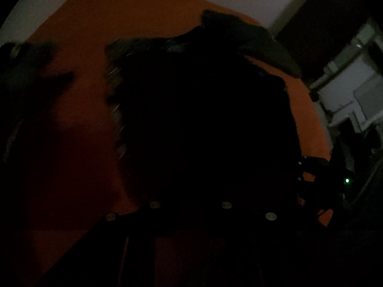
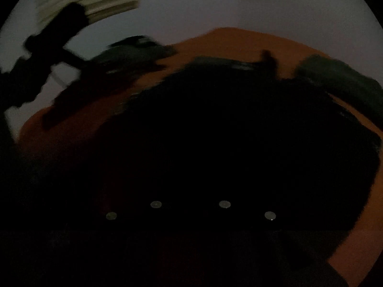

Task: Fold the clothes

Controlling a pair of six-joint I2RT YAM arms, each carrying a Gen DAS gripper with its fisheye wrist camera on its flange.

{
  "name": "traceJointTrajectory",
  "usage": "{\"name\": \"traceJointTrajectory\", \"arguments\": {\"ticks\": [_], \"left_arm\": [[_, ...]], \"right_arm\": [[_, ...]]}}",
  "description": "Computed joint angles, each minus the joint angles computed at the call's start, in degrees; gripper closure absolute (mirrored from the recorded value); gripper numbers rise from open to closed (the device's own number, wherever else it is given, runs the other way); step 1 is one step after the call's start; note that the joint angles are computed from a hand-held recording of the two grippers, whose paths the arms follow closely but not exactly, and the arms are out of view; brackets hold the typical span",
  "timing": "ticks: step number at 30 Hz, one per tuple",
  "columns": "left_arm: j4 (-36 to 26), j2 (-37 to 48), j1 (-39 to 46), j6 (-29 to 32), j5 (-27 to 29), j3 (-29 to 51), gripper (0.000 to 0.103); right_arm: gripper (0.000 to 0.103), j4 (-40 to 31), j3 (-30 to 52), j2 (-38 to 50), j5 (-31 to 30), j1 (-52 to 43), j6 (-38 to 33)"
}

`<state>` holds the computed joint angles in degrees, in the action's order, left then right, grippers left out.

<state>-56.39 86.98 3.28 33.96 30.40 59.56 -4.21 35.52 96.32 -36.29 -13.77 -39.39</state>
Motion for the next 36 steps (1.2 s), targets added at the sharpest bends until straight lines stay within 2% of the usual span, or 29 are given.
{"name": "traceJointTrajectory", "arguments": {"ticks": [1,4,6,8,11,15,18,19,21,22,24,25,26,27,31,33,35,36], "left_arm": [[1.6,2.7,-3.0,-1.5,0.3,0.4,0.086],[8.1,6.6,-10.7,-3.2,-1.9,-5.0,0.085],[14.8,9.5,-15.0,-3.8,-9.0,-11.0,0.085],[20.8,11.9,-16.3,-2.2,-13.8,-14.2,0.086],[20.6,10.7,-17.8,-1.1,-14.8,-13.5,0.086],[16.8,6.7,-20.4,-2.5,-8.6,-7.6,0.086],[17.8,4.8,-25.2,-4.6,-6.8,-5.2,0.086],[18.9,4.2,-26.9,-5.4,-6.5,-5.3,0.086],[18.7,5.6,-30.8,-7.5,-5.5,-3.9,0.086],[18.3,5.9,-32.6,-8.2,-4.5,-3.6,0.086],[17.3,6.6,-35.5,-8.9,-2.3,-3.3,0.086],[16.8,7.4,-36.6,-8.9,-1.4,-3.0,0.086],[16.3,8.2,-37.7,-8.9,-0.5,-2.7,0.086],[15.8,9.1,-38.8,-8.9,0.4,-2.4,0.086],[12.7,15.8,-44.9,-9.9,6.7,3.5,0.086],[12.2,17.6,-49.1,-9.8,7.9,6.1,0.086],[13.0,16.5,-52.9,-8.7,7.2,5.4,0.085],[13.9,14.6,-54.3,-7.8,6.6,3.3,0.085]], "right_arm": [[0.091,-0.2,1.5,1.1,1.0,-1.4,1.3],[0.091,-2.8,5.1,3.6,2.1,-7.5,3.3],[0.091,-5.3,6.8,4.6,2.6,-11.4,4.1],[0.091,-8.1,8.2,5.3,3.4,-15.4,4.0],[0.091,-12.8,10.9,6.4,3.3,-22.0,1.7],[0.091,-19.3,16.5,9.9,2.2,-29.0,1.1],[0.089,-27.0,23.4,15.9,-0.7,-31.3,2.6],[0.088,-32.0,27.0,19.6,-1.8,-31.4,3.0],[0.082,-41.9,34.2,27.1,-4.1,-31.6,3.6],[0.077,-43.1,35.2,28.9,-4.7,-31.6,5.2],[0.061,-45.7,37.3,32.5,-6.1,-31.7,8.2],[0.049,-47.4,38.5,34.3,-7.6,-32.0,9.1],[0.031,-50.2,40.0,36.7,-10.1,-32.4,9.0],[0.027,-53.8,41.7,39.3,-12.2,-32.5,8.2],[0.026,-59.6,44.6,43.1,-14.6,-31.2,7.0],[0.029,-62.5,46.7,44.7,-15.6,-30.7,6.2],[0.059,-63.6,48.1,45.8,-15.4,-30.1,6.4],[0.066,-62.3,47.6,45.3,-14.2,-29.9,6.8]]}}
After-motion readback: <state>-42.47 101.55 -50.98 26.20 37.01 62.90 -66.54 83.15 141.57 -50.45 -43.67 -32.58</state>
